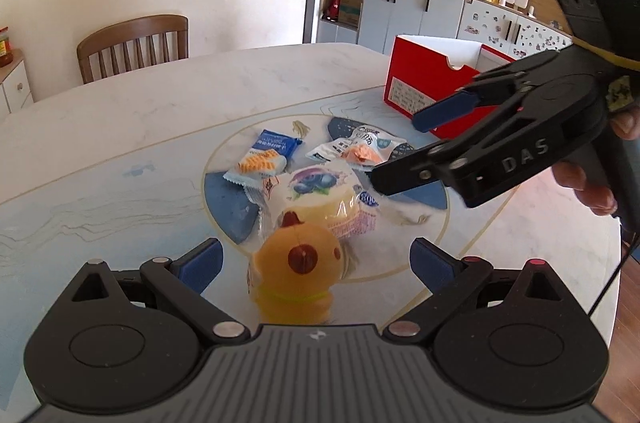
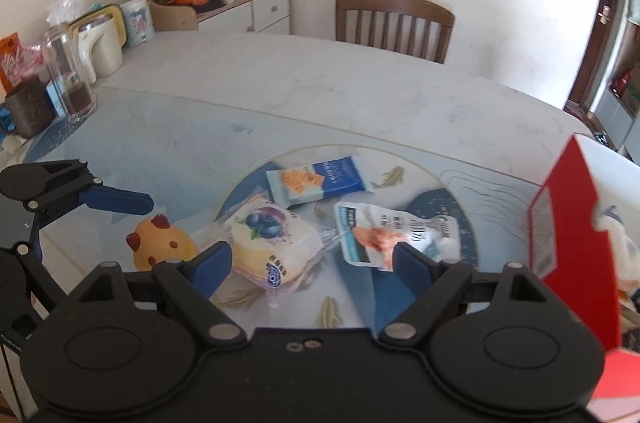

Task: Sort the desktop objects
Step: 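Grasp the blueberry bread packet with the right tool while the left tool grasps the yellow toy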

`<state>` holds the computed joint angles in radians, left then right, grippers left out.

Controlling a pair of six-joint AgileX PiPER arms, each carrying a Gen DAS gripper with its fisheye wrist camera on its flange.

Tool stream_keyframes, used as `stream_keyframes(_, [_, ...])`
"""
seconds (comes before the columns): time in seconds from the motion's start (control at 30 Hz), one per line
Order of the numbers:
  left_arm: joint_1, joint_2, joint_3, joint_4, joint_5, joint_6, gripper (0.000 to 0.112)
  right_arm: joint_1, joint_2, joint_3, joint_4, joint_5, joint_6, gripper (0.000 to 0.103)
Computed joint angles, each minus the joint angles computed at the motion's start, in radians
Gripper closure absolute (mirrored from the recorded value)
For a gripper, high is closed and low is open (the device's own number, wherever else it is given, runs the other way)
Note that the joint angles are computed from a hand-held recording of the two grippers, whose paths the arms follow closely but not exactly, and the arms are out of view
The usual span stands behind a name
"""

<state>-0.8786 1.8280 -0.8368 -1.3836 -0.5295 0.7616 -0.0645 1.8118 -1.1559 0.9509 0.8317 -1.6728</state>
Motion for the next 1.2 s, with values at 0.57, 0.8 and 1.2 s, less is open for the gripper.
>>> stream_keyframes(0.57, [0.020, 0.048, 0.015, 0.122, -0.018, -0.129, 0.012, 0.118, 0.084, -0.059, -0.075, -0.063, 0.288, 0.011])
stream_keyframes(0.8, [0.029, 0.064, 0.020, 0.160, -0.012, -0.175, 0.013, 0.162, 0.143, -0.123, -0.133, -0.062, 0.485, 0.008])
stream_keyframes(1.2, [0.014, 0.111, -0.005, 0.139, -0.045, -0.181, 0.019, 0.188, 0.176, -0.136, -0.178, -0.074, 0.576, 0.020])
